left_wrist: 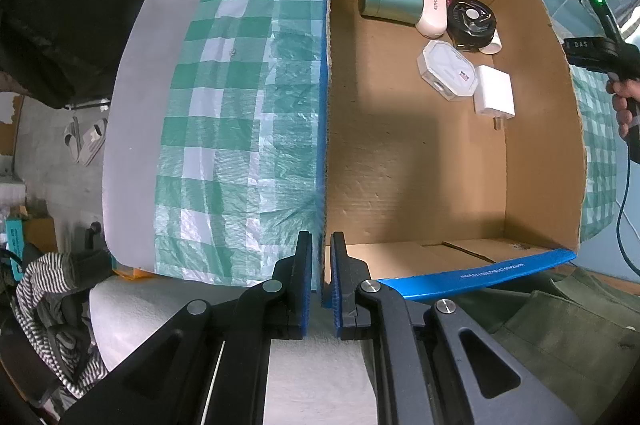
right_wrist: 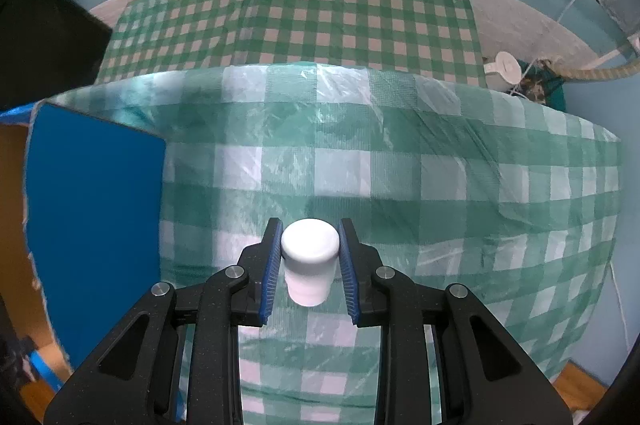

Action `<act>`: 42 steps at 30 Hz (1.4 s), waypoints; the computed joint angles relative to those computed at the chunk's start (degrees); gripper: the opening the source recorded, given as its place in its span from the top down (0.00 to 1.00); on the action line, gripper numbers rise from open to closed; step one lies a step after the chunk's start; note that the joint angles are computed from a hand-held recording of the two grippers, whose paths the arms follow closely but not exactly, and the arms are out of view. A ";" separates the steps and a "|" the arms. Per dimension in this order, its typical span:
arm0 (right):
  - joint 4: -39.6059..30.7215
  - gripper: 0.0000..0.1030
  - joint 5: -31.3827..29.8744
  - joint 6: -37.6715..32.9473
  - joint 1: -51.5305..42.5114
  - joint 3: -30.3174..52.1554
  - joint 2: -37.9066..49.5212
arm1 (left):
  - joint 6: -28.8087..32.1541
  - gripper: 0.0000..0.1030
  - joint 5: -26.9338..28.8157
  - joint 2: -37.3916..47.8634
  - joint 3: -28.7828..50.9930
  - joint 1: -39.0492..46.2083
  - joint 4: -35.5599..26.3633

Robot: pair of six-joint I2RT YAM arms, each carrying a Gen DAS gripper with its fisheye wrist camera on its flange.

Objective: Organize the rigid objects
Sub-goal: 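Carry the white bottle into the box and release it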

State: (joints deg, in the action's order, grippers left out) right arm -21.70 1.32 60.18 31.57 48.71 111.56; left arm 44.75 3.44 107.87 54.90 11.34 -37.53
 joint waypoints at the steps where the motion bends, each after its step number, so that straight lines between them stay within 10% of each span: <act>1: -0.21 0.75 0.21 0.07 0.32 -0.25 -0.54 | 0.07 0.92 -0.01 -0.06 -0.02 -0.04 -0.01; 21: -10.86 0.75 4.35 -2.56 6.69 7.65 -10.11 | 0.81 0.92 0.16 -1.02 -1.24 -0.09 0.67; 42: -16.93 0.75 3.85 -10.11 10.52 27.68 -1.22 | 1.54 0.92 0.15 -1.34 -1.58 -0.23 0.86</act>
